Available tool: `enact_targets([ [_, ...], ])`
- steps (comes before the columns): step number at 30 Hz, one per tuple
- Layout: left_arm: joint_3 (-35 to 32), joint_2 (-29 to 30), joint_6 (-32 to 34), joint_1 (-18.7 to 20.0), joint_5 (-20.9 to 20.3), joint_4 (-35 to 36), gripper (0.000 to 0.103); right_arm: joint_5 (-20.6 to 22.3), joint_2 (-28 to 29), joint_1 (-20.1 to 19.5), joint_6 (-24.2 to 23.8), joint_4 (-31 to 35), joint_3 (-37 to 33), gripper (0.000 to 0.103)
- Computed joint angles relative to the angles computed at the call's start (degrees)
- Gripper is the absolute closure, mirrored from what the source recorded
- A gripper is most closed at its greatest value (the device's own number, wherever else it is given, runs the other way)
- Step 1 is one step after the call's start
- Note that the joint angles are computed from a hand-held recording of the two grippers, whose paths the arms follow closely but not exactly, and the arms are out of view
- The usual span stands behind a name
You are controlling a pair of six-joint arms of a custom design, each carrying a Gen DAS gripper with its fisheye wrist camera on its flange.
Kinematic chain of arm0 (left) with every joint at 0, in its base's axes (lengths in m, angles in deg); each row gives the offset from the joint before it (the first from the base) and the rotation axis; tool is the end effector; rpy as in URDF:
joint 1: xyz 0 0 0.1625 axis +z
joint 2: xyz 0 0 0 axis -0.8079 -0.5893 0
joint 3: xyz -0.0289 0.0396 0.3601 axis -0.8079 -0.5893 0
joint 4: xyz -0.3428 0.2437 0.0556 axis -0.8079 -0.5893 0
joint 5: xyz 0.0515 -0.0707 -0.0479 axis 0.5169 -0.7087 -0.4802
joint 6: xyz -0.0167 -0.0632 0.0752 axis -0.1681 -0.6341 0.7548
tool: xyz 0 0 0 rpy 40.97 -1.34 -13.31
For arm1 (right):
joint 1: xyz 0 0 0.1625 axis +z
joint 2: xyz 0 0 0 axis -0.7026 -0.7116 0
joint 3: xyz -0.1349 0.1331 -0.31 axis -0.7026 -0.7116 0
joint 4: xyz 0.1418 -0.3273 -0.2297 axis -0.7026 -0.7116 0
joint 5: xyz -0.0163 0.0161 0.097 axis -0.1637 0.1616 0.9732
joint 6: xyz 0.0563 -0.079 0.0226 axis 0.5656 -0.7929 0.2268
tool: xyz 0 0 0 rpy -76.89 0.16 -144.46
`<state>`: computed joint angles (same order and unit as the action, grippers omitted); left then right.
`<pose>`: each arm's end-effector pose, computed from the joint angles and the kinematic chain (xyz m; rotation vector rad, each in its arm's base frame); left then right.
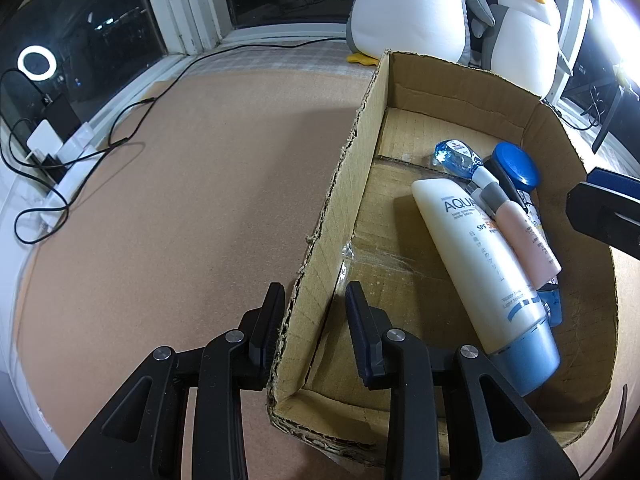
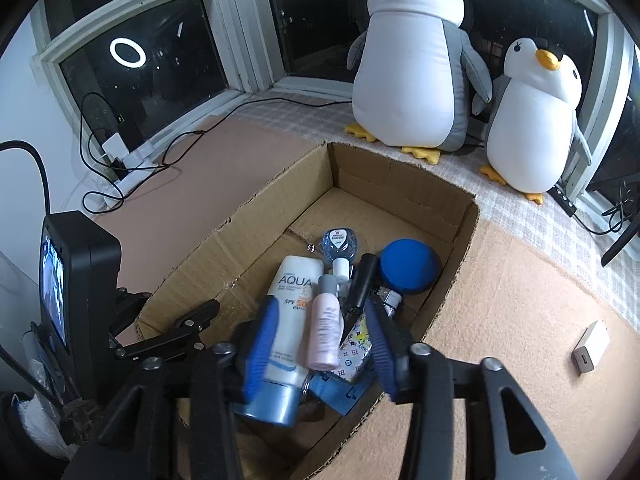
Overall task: Organize rigid objects
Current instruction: 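Carry the lotion bottle into the box and open the right gripper, then move the right gripper to the white USB charger and grasp it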
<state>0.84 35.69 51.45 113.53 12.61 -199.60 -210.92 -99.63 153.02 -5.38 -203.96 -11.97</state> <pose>-0.1879 -0.7197 0.1829 0.7473 2.2844 -0.4075 0.2966 -0.6749 0.1673 0.2855 -2.3811 0.7703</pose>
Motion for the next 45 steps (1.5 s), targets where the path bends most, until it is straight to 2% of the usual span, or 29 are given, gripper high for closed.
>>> enact_targets([
  [10, 0.01, -0.02, -0.08, 0.02, -0.09, 0.04, 0.073, -1.11, 0.13, 0.02, -0.11, 0.46, -0.19, 0.039],
  [18, -0.02, -0.02, -0.01, 0.04, -0.07, 0.05, 0.073, -1.73, -0.58, 0.05, 0.24, 0.05, 0.52, 0.033],
  [26, 0.01, -0.04, -0.02, 0.06, -0.09, 0.07, 0.073, -2.09, -2.37, -0.09, 1.91, 0.06, 2.75, 0.032],
  [45, 0.24, -0.16, 0.28, 0.01, 0.29, -0.25, 0.073, -5.42, -9.7, -1.42, 6.14, -5.11, 11.98, 0.031],
])
